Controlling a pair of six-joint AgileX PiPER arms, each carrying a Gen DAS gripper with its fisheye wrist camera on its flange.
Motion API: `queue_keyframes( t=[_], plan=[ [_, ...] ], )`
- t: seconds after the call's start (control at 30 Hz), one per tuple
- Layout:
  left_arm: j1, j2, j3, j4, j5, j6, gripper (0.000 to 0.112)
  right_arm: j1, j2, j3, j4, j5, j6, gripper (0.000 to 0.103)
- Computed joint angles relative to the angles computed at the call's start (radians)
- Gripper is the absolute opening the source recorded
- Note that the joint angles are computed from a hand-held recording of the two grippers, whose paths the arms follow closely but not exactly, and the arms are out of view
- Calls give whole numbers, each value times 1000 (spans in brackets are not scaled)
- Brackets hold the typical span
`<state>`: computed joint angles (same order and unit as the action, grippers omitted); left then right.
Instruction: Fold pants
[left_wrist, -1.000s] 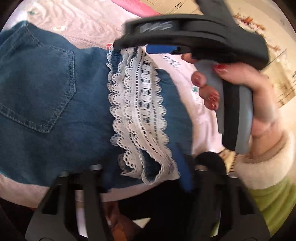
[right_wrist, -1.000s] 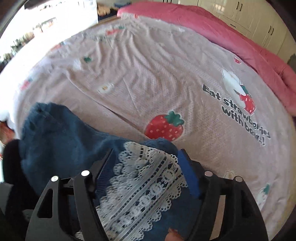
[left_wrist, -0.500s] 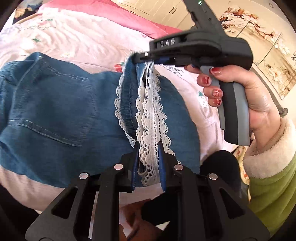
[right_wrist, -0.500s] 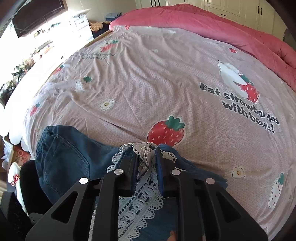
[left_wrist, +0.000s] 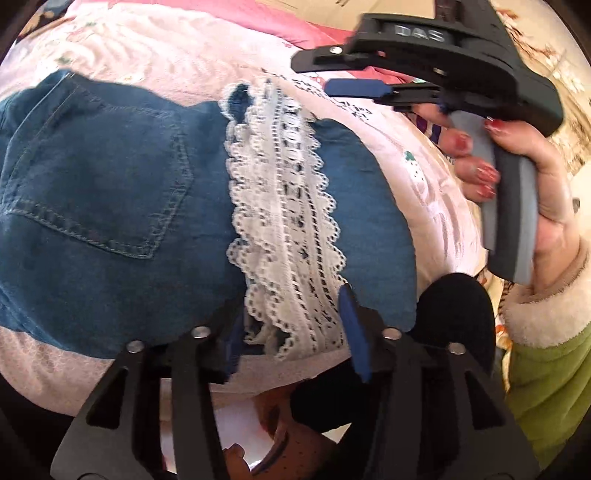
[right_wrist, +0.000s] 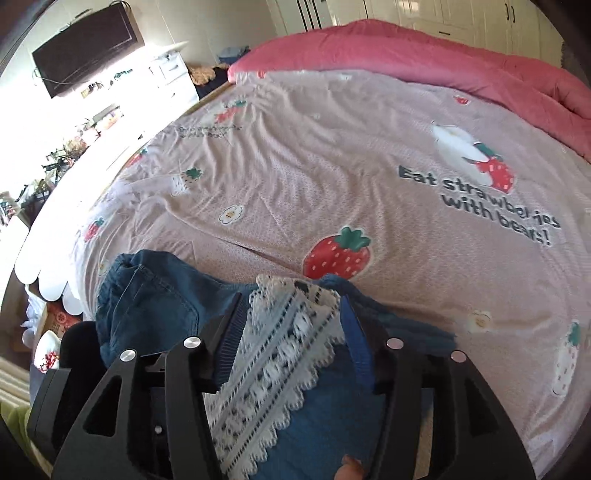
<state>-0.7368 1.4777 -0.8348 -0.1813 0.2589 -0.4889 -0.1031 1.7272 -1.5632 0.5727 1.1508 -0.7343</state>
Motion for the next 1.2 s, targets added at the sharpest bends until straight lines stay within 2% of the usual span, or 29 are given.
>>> queue_keyframes(
  t=[0.1, 0.23, 0.3, 0.37, 0.57, 0.63, 0.67, 0.8, 0.9, 0.97, 1.1, 1.2],
  plan=[
    [-25, 6, -2, 145, 2, -131, 43, -44, -29, 53, 17, 26, -80, 52],
    [-44, 24, -24, 228, 13, -219, 45, -23, -39, 125, -62, -26, -113, 52],
    [-69, 20, -22, 336, 28, -322, 46, 30, -44, 184, -205, -136, -65, 52],
    [-85, 27, -19, 391, 32, -380, 47, 44, -46, 235, -259, -199, -50, 60],
    [-121, 52, -37, 546, 62, -524, 48, -21, -34, 298, -132, -256, -151, 68],
    [-124, 44, -39, 560, 75, -530, 50, -25, -50, 314, -103, -271, -174, 70],
    [-129, 34, -38, 593, 80, -565, 54, -47, -63, 325, -47, -264, -219, 70],
    [-155, -37, -36, 795, 166, -741, 58, -132, -76, 311, 121, -184, -287, 76],
    [-157, -80, -30, 839, 219, -788, 62, -149, -97, 307, 168, -152, -305, 79],
    [-161, -107, -23, 874, 252, -818, 66, -146, -121, 318, 180, -146, -309, 84],
    [-155, -156, -4, 909, 300, -856, 70, -136, -153, 337, 200, -123, -309, 86],
    [-148, -196, 11, 924, 340, -876, 75, -116, -179, 351, 199, -137, -302, 90]
  ],
)
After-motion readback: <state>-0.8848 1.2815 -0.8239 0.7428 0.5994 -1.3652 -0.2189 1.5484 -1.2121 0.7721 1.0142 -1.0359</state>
